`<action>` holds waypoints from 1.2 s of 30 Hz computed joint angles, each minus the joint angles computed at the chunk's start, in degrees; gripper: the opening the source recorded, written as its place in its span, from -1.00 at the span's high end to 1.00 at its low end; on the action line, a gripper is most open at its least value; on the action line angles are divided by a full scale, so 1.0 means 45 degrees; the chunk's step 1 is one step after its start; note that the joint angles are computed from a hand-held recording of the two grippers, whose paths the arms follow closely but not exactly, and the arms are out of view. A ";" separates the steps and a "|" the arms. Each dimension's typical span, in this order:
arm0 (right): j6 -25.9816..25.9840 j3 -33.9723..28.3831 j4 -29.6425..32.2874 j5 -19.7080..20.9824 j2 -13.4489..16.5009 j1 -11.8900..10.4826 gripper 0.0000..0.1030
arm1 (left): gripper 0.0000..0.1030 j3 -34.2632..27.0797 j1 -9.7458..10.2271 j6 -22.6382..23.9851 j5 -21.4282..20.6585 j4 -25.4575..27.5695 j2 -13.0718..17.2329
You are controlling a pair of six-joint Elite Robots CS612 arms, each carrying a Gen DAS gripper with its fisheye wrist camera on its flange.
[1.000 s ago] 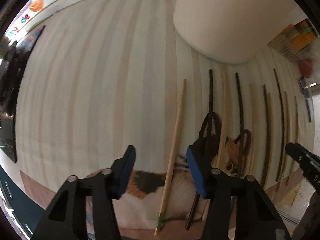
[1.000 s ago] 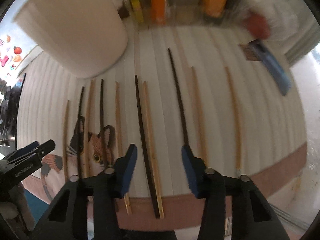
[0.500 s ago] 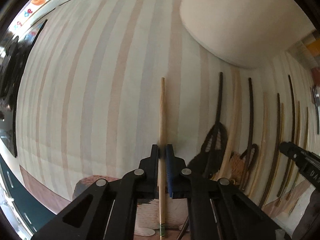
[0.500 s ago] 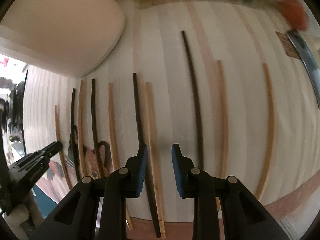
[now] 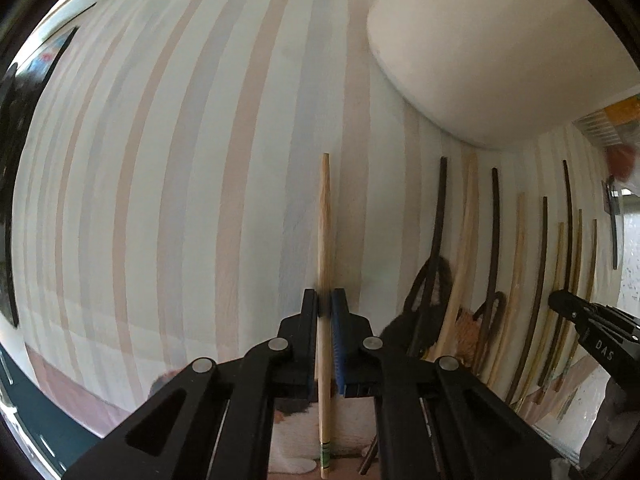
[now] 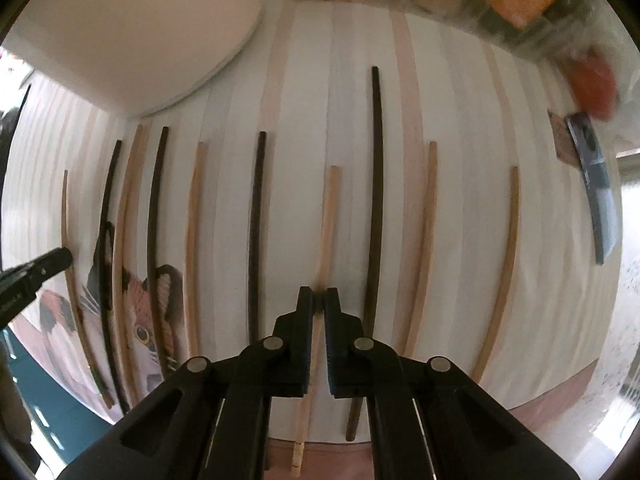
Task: Organize utensils
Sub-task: 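Close the left tool on a wooden chopstick while the right tool grasps another wooden chopstick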
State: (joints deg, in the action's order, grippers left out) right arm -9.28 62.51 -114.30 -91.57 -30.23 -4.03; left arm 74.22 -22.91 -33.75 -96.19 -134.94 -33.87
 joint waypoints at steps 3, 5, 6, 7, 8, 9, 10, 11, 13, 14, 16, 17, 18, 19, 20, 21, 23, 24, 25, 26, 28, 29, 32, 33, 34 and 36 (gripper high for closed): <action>0.0225 -0.0152 0.0127 -0.0144 0.0074 -0.0001 0.88 | 0.91 -0.0299 0.0158 0.0309 -0.0091 -0.0023 0.0164; 0.0363 -0.0156 0.0012 -0.0252 0.0105 0.0078 0.87 | 0.91 -0.0395 0.0211 0.0456 -0.0153 -0.0032 0.0231; 0.0490 -0.0174 -0.0028 -0.0282 0.0112 0.0111 0.87 | 0.91 -0.0481 0.0253 0.0587 -0.0192 0.0022 0.0265; 0.0531 -0.0107 -0.0163 -0.0258 0.0108 0.0108 0.87 | 0.91 -0.0617 0.0265 0.0684 -0.0203 0.0157 0.0292; 0.0525 -0.0207 -0.0224 -0.0238 0.0173 0.0094 0.87 | 0.91 -0.0701 0.0302 0.0811 -0.0227 0.0258 0.0324; 0.0643 -0.0345 -0.0245 -0.0239 0.0246 0.0113 0.87 | 0.91 -0.0784 0.0335 0.0927 -0.0258 0.0359 0.0359; 0.0754 -0.0139 -0.0469 -0.0201 0.0218 0.0130 0.87 | 0.89 -0.0851 0.0402 0.0989 -0.0384 0.0437 0.0387; 0.0812 -0.0289 -0.0367 -0.0158 0.0311 0.0120 0.87 | 0.88 -0.0899 0.0430 0.0909 -0.0598 0.0428 0.0450; 0.1043 -0.0434 -0.0145 0.0153 0.0386 0.0125 0.86 | 0.87 -0.1201 0.0687 0.0770 -0.1762 0.0804 0.0571; 0.0998 -0.0949 0.0449 0.0330 0.0475 -0.0041 0.85 | 0.86 -0.1299 0.0555 0.0560 -0.2110 0.0953 0.0560; 0.1152 -0.1377 0.1364 0.0659 0.0625 -0.0105 0.77 | 0.84 -0.1190 0.0601 0.0731 -0.2336 0.1137 0.0492; 0.1043 -0.1488 0.1599 0.0689 0.0685 -0.0233 0.72 | 0.84 -0.1163 0.0595 0.0814 -0.2306 0.1119 0.0445; 0.1009 -0.1550 0.1870 0.0718 0.0694 -0.0247 0.60 | 0.84 -0.1108 0.0579 0.0917 -0.2214 0.1070 0.0404; 0.0916 -0.1550 0.1853 0.0723 0.0720 -0.0286 0.56 | 0.83 -0.1103 0.0558 0.0985 -0.2076 0.1039 0.0388; 0.0879 -0.1463 0.1720 0.0647 0.0680 -0.0269 0.56 | 0.83 -0.1245 0.0543 0.1015 -0.1948 0.1197 0.0394; 0.0872 -0.1414 0.1601 0.0519 0.0659 -0.0242 0.56 | 0.83 -0.1221 0.0515 0.1024 -0.1848 0.1232 0.0409; 0.0940 -0.1453 0.1493 0.0251 0.0680 -0.0156 0.56 | 0.83 -0.1373 0.0490 0.1118 -0.1618 0.1406 0.0451; 0.0982 -0.1517 0.1511 0.0087 0.0705 -0.0099 0.56 | 0.83 -0.1424 0.0449 0.1137 -0.1495 0.1446 0.0491; 0.0978 -0.1364 0.1403 -0.0069 0.0640 -0.0062 0.56 | 0.83 -0.1536 0.0411 0.1184 -0.1357 0.1585 0.0525; 0.0976 -0.1249 0.1341 -0.0255 0.0581 0.0000 0.55 | 0.83 -0.1724 0.0270 0.1110 -0.1181 0.1740 0.0602; 0.0984 -0.1375 0.1386 -0.0420 0.0643 0.0099 0.56 | 0.83 -0.1930 0.0123 0.1002 -0.0866 0.1906 0.0650; 0.1092 -0.1550 0.1574 -0.0371 0.0721 0.0097 0.56 | 0.84 -0.2078 0.0039 0.0988 -0.0663 0.2037 0.0685; 0.1364 -0.1821 0.1728 -0.0152 0.0849 0.0070 0.56 | 0.90 -0.2335 -0.0284 0.1177 0.0095 0.2357 0.0758; 0.1448 -0.1427 0.1518 -0.0200 0.0616 0.0128 0.57 | 0.90 -0.2431 -0.0340 0.1299 0.0326 0.2451 0.0786; 0.1507 -0.1379 0.1353 -0.0345 0.0601 0.0188 0.64 | 0.90 -0.2496 -0.0395 0.1318 0.0470 0.2497 0.0797; 0.1472 -0.1080 0.0814 -0.0290 0.0515 0.0208 0.76 | 0.91 -0.2601 -0.0497 0.1257 0.0606 0.2468 0.0846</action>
